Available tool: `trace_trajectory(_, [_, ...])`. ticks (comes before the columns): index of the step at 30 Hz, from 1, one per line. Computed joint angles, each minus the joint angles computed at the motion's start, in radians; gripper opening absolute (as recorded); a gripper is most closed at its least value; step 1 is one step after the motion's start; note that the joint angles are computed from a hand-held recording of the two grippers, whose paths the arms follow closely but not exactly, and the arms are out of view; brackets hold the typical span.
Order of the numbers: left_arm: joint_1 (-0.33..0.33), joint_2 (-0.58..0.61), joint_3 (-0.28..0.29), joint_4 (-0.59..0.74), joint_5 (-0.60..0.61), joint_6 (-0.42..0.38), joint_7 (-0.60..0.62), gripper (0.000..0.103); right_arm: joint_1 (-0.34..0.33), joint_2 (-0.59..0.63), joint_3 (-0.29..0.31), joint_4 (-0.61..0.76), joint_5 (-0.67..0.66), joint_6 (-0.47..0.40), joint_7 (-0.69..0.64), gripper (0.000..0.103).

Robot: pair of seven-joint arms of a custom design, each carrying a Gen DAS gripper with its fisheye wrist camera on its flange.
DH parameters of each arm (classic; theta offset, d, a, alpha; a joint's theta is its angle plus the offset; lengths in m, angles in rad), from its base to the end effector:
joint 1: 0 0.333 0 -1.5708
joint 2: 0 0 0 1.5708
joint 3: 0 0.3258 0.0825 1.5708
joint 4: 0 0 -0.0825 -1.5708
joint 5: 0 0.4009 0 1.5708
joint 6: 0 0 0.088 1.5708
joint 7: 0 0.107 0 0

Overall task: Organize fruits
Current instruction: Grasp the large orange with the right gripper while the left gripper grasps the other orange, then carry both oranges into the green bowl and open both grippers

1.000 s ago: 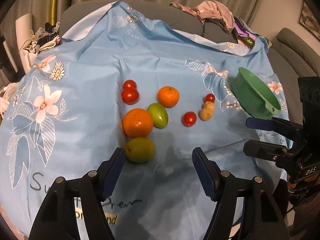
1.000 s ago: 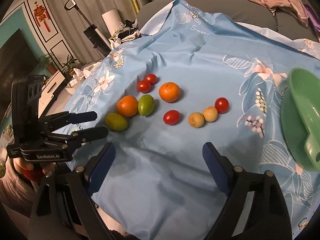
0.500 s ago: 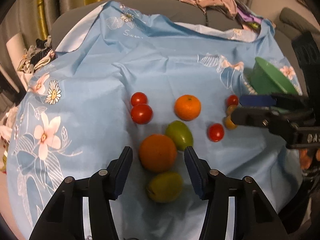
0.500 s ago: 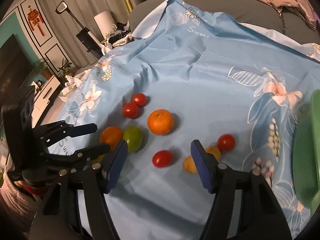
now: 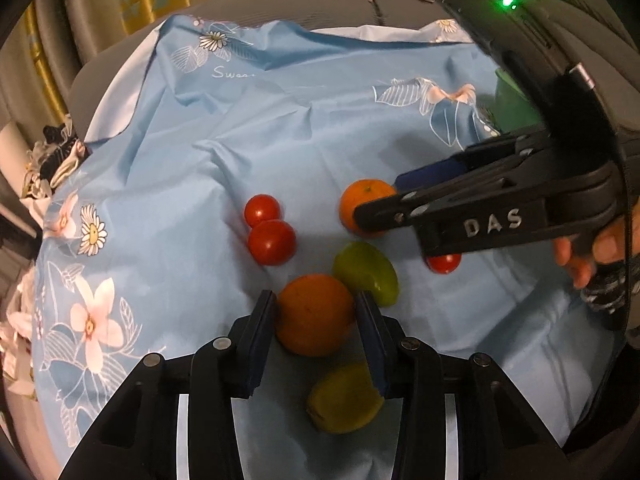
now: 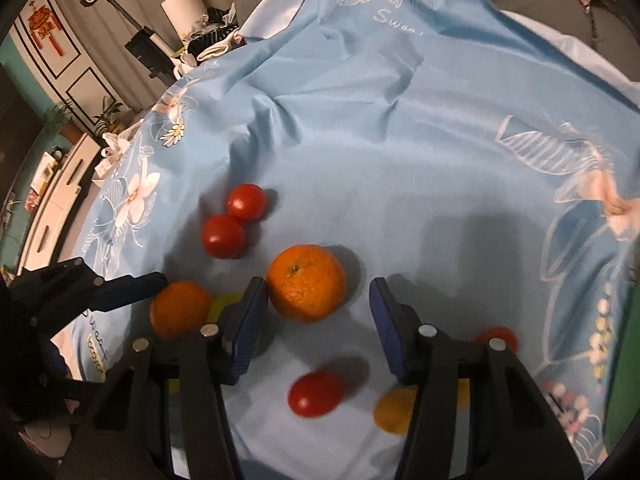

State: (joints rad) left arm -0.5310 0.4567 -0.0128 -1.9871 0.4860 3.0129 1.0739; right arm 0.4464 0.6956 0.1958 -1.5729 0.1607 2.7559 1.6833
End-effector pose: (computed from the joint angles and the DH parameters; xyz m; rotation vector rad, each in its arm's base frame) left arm 0.5506 -0.3723 0.2869 -1.3837 2.3552 -0.6815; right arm 0.6292 0.4268 0.2889 -2.1139 1.5276 -0.0065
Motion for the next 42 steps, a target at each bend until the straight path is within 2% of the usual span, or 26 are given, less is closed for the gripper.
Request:
trace_trajectory(2, [0.03, 0.008, -0.029, 0.007, -0.031, 0.007, 0.02, 0.041, -0.005, 0.009, 0.009, 0.012, 0.005, -0.001, -0.011, 0.049])
trace_trajectory(4, [0.023, 0.012, -0.023, 0.013, -0.036, 0.006, 0.026, 0.041, -0.02, 0.023, 0.031, 0.027, 0.021, -0.013, -0.036, 0.043])
trace_trajectory(6, [0.013, 0.012, -0.015, 0.014, -0.032, 0.004, 0.033, 0.041, -0.021, 0.019, 0.034, 0.019, 0.032, -0.004, -0.044, 0.042])
trace_trajectory(8, [0.028, 0.01, -0.032, 0.012, -0.047, -0.004, 0.05, 0.041, -0.023, 0.009, 0.036, 0.001, 0.043, 0.009, -0.049, 0.041])
trace_trajectory(10, [0.035, 0.006, -0.04, 0.009, -0.06, -0.009, 0.058, 0.041, -0.029, -0.02, 0.039, -0.049, 0.058, 0.058, -0.047, 0.041])
trace_trajectory(12, [0.019, 0.004, -0.021, 0.004, -0.058, 0.003, 0.038, 0.041, -0.068, -0.064, 0.081, -0.118, 0.097, 0.119, -0.076, 0.041])
trace_trajectory(15, [-0.011, 0.001, 0.015, -0.01, -0.051, 0.034, -0.011, 0.04, -0.1, -0.138, 0.111, -0.222, 0.13, 0.186, -0.103, 0.041])
trace_trajectory(20, [0.05, -0.03, -0.043, -0.07, -0.135, 0.12, -0.006, 0.039, -0.181, -0.238, 0.195, -0.373, 0.211, 0.278, -0.16, 0.041])
trace_trajectory(21, [0.038, -0.042, -0.031, -0.086, -0.145, 0.142, -0.006, 0.039, -0.213, -0.258, 0.228, -0.406, 0.238, 0.303, -0.182, 0.041])
trace_trajectory(23, [0.005, -0.062, -0.003, -0.106, -0.166, 0.166, -0.005, 0.039, -0.236, -0.287, 0.252, -0.448, 0.262, 0.335, -0.195, 0.041])
trace_trajectory(26, [-0.003, -0.082, -0.011, -0.119, -0.203, 0.191, 0.02, 0.039, -0.246, -0.339, 0.258, -0.519, 0.28, 0.384, -0.18, 0.041])
trace_trajectory(31, [0.018, -0.072, -0.07, -0.09, -0.268, 0.211, 0.083, 0.039, -0.249, -0.407, 0.245, -0.609, 0.263, 0.444, -0.123, 0.042])
trace_trajectory(35, [0.044, -0.038, -0.141, -0.024, -0.308, 0.209, 0.142, 0.039, -0.299, -0.467, 0.281, -0.686, 0.242, 0.493, -0.078, 0.042])
trace_trajectory(39, [0.06, 0.012, -0.208, 0.071, -0.332, 0.178, 0.199, 0.039, -0.241, -0.54, 0.197, -0.769, 0.213, 0.551, -0.009, 0.042])
trace_trajectory(40, [0.056, 0.024, -0.215, 0.094, -0.335, 0.17, 0.212, 0.039, -0.208, -0.55, 0.16, -0.781, 0.213, 0.562, 0.001, 0.042])
trace_trajectory(42, [0.036, 0.052, -0.219, 0.15, -0.335, 0.153, 0.237, 0.039, -0.103, -0.578, 0.044, -0.813, 0.243, 0.585, -0.004, 0.042])
